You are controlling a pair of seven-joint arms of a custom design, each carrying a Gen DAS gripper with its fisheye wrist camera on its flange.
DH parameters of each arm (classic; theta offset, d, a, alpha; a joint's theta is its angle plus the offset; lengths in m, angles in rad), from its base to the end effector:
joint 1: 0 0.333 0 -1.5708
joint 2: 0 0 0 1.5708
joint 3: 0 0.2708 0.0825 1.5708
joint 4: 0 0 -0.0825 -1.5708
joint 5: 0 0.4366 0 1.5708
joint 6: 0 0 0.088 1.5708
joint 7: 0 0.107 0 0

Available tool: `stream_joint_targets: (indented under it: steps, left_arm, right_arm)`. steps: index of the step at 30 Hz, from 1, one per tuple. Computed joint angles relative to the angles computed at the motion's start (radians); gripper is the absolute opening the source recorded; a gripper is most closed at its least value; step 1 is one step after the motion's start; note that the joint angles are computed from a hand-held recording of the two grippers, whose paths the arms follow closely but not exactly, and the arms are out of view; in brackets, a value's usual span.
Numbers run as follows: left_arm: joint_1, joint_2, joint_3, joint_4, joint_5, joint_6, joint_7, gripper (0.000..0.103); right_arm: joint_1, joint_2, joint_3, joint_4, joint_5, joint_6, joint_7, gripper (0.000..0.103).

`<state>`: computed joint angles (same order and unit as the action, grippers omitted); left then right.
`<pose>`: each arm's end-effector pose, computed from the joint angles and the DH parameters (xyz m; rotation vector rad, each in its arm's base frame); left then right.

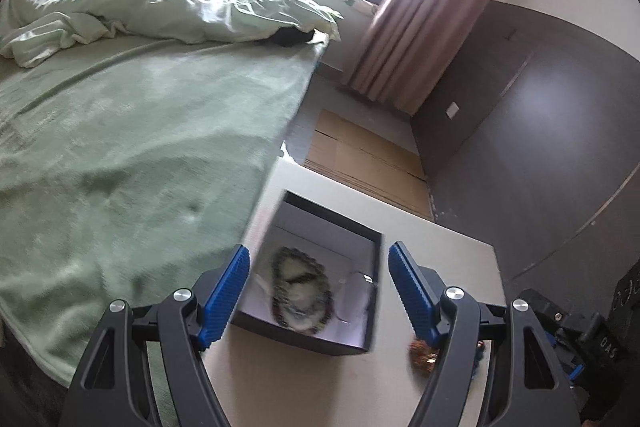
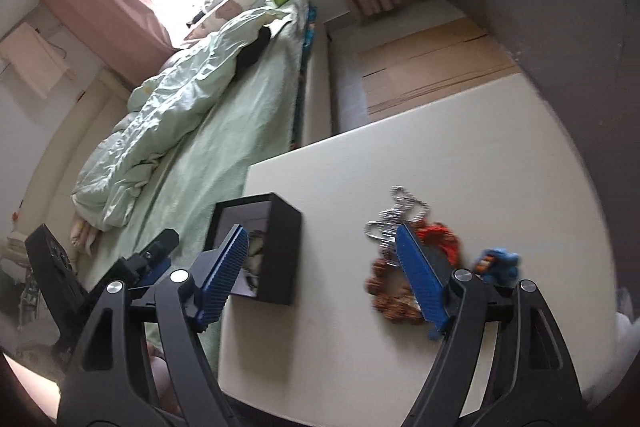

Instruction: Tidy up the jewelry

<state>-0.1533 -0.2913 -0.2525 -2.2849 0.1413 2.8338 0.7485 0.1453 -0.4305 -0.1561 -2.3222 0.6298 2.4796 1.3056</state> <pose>0.5213 -0.2386 0.4999 -2.0958 1.5796 -1.0941 0.5355 -0.0119 0.5102 -1.5362 1.7725 -0.1031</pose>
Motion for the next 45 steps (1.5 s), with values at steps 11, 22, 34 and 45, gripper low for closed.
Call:
stream_joint_targets:
  steps: [11,22,34,45]
  left_arm:
    - [-0.102,0.093,0.005,0.108,-0.073,-0.053,0.168,0.059]
    - [-0.164,0.158,0.019,0.166,-0.281,-0.113,0.416,0.038]
    - [-0.178,0.275,-0.011,0.263,-0.317,-0.186,0.526,0.038]
    - [-0.17,0.377,-0.018,0.337,-0.292,-0.218,0.497,0.035]
  right_arm:
    - [-0.092,-0.016,0.01,-0.026,-0.135,-0.033,0.171,0.076]
    - [-0.125,0.023,-0.013,-0.021,-0.183,-0.101,0.24,0.05]
    - [-0.165,0.126,0.006,0.032,-0.235,-0.158,0.202,0.05]
    - [-0.16,0.179,0.026,0.07,-0.261,-0.155,0.168,0.05]
